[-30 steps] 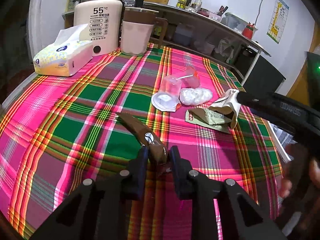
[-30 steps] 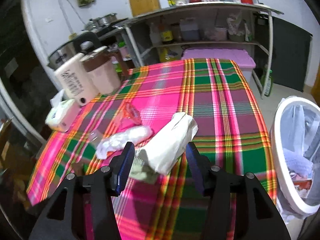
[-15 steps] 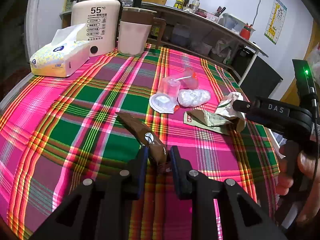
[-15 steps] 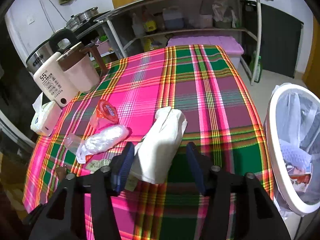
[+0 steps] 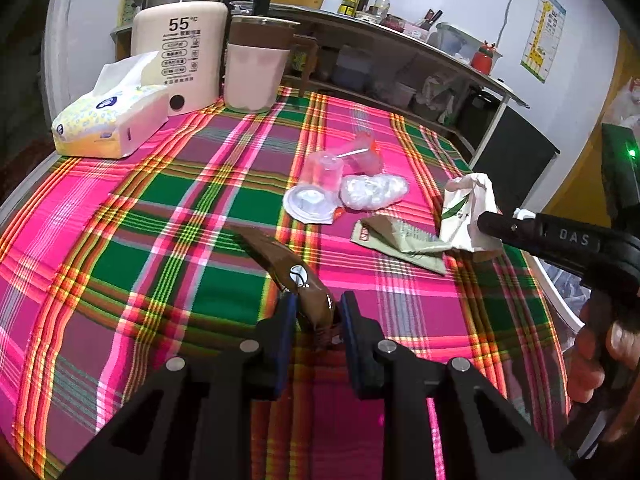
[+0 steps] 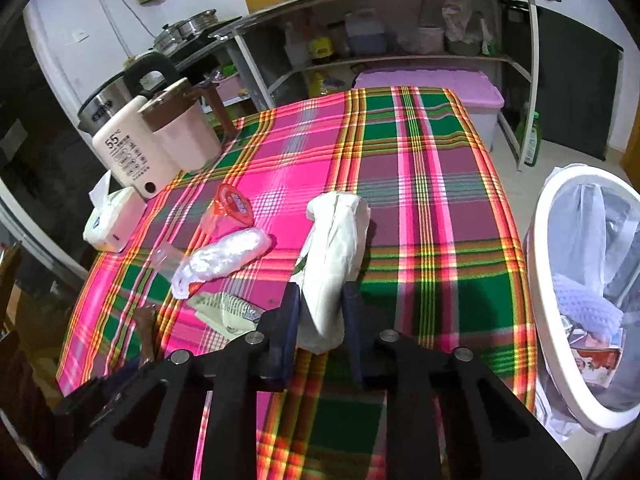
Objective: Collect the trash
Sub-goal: 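Carry the brown wrapper and white paper bag over the bin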
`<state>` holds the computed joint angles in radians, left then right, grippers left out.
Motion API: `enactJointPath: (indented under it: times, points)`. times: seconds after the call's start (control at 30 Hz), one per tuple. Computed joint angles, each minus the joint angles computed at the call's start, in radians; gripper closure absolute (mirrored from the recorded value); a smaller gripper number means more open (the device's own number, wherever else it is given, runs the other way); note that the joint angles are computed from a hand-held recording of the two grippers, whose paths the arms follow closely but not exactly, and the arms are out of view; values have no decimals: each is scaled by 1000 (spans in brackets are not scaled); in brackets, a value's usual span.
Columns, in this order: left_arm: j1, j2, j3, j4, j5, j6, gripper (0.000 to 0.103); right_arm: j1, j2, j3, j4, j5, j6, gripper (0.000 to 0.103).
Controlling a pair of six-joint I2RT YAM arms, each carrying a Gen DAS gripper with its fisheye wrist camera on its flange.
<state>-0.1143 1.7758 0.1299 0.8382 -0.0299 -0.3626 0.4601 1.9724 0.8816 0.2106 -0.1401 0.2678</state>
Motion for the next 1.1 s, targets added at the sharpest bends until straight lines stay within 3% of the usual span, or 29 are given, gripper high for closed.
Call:
enactJointPath:
  times: [0.3,0.7,1.1]
  points:
    - [-82,-124,-34,-34,-16,-11,80,-46,-140,-172,84,-41,-27,81]
    - [-272,-260,4,-191,-105,-59,80,-155,-342,-369,109,-107,-68,81]
    - [-444,-250,116,-292,-162,-79,80,-291,-520,-481,67,-162,-127,81]
